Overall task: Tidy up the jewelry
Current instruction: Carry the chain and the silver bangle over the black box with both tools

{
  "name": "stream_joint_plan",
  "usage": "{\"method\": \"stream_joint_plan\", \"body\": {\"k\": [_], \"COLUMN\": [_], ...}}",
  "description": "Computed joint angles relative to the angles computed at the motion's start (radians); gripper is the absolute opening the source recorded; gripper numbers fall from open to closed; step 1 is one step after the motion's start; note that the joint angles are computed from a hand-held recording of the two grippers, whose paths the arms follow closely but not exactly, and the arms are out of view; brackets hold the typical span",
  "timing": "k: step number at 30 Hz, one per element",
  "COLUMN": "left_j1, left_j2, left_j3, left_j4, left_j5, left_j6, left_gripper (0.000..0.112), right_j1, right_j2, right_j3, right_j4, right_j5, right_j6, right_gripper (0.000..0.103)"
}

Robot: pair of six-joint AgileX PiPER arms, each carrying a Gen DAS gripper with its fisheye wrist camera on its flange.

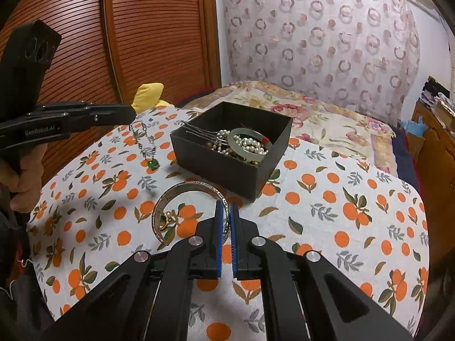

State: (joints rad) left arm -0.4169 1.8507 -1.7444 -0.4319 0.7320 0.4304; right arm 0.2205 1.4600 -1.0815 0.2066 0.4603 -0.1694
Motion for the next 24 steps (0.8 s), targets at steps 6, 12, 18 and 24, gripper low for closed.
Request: {"method": "stream_joint_plan", "body": {"k": [6, 12, 18, 24], "left_j1": [-0.006, -0.013, -0.013, -0.015], "left_j2": [0.038, 0.089, 0.150, 0.246], "left_j3": [-0.079, -0.190, -0.320, -0.504], "left_j4": [0.025, 0.043, 0.054, 0.084], "left_j5": [0.018, 0.047, 0.087, 0.150], "left_j6": [-0.028, -0.053, -0.076, -0.125], "left_gripper": [0.004, 0.004, 0.004, 0.004], "right_j1": [-0.007, -0.030, -0.060, -0.079], "right_j2": [0.028, 0.069, 0.130, 0.227], "right_j3": [-0.047, -0.130, -0.226, -0.330], "right_j4": [0.009, 0.029, 0.052, 0.049], "right_j5": [0.001, 0.006, 0.013, 0.011], "right_j6": [-0.018, -0.055, -0.091, -0.086], "right_gripper": [0.006, 0.006, 0.006, 0.006]}}
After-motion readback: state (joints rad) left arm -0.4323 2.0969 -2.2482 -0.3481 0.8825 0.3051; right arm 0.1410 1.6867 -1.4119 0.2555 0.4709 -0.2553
